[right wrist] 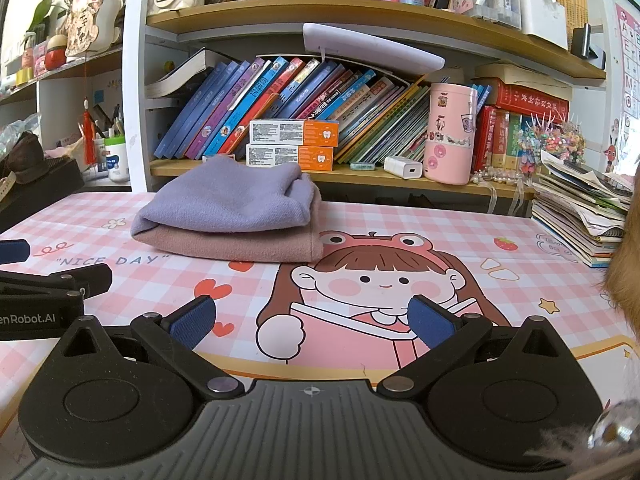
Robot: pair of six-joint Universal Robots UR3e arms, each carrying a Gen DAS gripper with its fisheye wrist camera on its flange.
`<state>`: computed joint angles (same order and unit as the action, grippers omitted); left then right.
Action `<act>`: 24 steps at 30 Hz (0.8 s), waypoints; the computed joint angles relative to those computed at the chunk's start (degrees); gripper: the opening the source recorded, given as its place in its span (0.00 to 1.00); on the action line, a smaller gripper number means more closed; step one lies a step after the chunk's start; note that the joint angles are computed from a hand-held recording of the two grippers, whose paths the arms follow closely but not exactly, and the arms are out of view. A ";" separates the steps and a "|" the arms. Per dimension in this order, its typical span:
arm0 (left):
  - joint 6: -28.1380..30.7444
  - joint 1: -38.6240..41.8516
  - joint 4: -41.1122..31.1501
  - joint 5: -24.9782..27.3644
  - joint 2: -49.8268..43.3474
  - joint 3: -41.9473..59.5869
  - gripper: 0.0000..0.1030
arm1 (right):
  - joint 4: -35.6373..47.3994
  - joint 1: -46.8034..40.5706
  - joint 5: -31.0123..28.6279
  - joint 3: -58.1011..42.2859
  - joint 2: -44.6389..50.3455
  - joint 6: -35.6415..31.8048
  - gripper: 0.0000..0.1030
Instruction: Fold clothes
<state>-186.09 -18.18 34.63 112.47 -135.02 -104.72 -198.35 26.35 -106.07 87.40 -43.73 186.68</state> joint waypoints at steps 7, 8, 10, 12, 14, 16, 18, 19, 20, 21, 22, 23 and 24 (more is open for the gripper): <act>0.14 -0.01 0.30 -0.15 0.06 -0.24 1.00 | 0.45 -0.07 0.21 -0.14 -0.07 -0.04 1.00; 0.09 0.00 0.29 -0.18 0.10 -0.31 1.00 | 0.44 -0.07 0.23 -0.12 -0.07 -0.05 1.00; 0.06 0.04 0.28 -0.27 0.16 -0.37 1.00 | 0.47 -0.06 0.23 -0.12 -0.08 -0.06 1.00; 0.18 0.12 0.42 -0.47 0.16 -0.41 1.00 | 0.47 -0.06 0.23 -0.12 -0.08 -0.06 1.00; 0.35 0.26 0.58 -0.75 0.15 -0.48 1.00 | 0.49 -0.10 0.28 -0.12 -0.10 -0.08 1.00; 0.54 0.13 0.22 -0.48 0.05 -0.15 1.00 | 0.49 -0.12 0.33 -0.11 -0.11 -0.09 1.00; 0.81 -0.10 -0.43 -0.05 -0.10 0.39 1.00 | 0.49 -0.10 0.28 -0.11 -0.10 -0.08 1.00; 0.83 -0.16 -0.70 0.10 -0.14 0.57 1.00 | 0.49 -0.07 0.24 -0.12 -0.10 -0.07 1.00; 0.79 -0.17 -0.90 0.16 -0.14 0.65 1.00 | 0.49 -0.07 0.24 -0.12 -0.10 -0.07 1.00; 0.76 -0.19 -1.11 0.23 -0.14 0.73 1.00 | 0.49 -0.05 0.20 -0.11 -0.10 -0.07 1.00; 0.69 -0.13 -1.30 0.13 -0.10 0.77 1.00 | 0.45 -0.07 0.22 -0.07 -0.09 -0.09 1.00; 0.55 0.00 -1.41 -0.14 0.03 0.68 1.00 | 0.46 -0.07 0.22 -0.09 -0.07 -0.08 1.00; 0.46 0.15 -1.33 -0.46 0.13 0.51 1.00 | 0.46 -0.07 0.22 -0.09 -0.07 -0.08 1.00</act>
